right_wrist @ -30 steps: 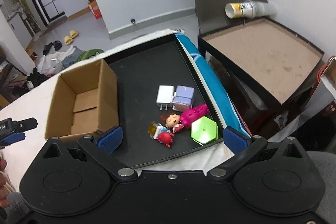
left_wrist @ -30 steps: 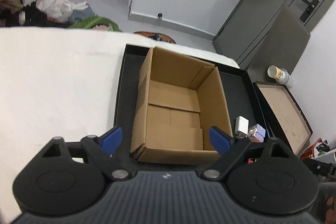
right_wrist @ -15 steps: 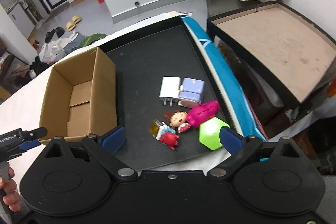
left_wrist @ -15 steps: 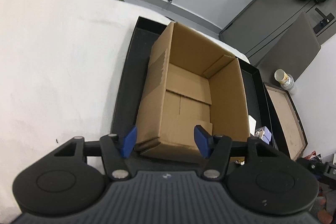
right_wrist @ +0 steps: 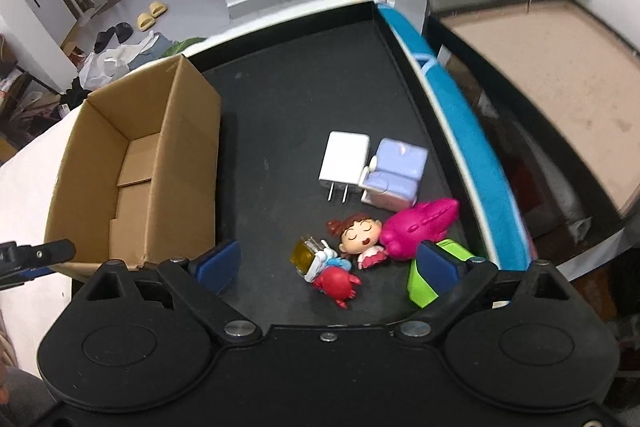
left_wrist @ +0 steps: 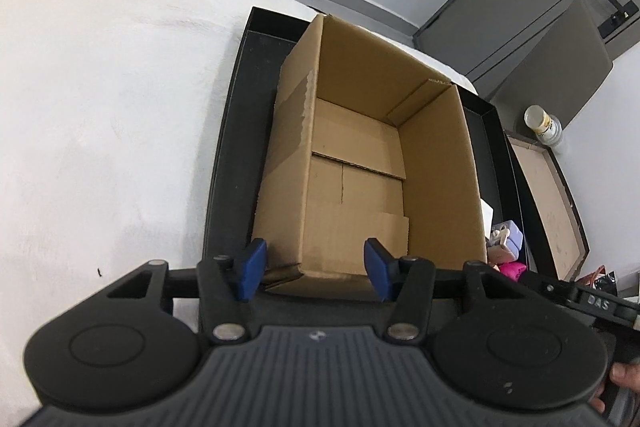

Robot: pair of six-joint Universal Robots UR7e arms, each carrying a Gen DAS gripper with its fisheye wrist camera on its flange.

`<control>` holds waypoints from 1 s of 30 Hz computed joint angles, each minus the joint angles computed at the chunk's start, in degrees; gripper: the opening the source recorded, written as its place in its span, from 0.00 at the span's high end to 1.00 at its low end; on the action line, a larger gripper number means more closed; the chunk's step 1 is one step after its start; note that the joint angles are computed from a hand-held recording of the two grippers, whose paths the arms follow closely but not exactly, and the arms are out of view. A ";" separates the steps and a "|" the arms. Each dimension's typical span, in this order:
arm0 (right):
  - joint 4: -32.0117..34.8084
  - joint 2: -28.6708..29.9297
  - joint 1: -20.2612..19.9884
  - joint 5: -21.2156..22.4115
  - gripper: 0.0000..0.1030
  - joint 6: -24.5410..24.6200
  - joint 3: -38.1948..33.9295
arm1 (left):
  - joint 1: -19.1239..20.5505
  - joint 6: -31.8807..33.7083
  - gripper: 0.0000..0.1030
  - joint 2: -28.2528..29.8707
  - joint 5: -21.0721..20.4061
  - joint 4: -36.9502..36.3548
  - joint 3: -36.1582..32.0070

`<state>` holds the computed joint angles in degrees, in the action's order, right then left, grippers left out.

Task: Organize rigid objects
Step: 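Grasp the cardboard box wall with the left tool while the right tool approaches the figurine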

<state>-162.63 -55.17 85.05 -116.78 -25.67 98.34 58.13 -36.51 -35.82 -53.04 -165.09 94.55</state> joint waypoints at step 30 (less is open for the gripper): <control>15.37 1.85 -2.29 1.09 0.55 11.44 -5.89 | 0.90 1.48 0.55 0.02 -1.28 8.58 -3.63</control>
<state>-147.26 -53.32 82.75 -115.69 -14.22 92.45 59.03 -35.03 -35.80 -54.33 -156.51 90.92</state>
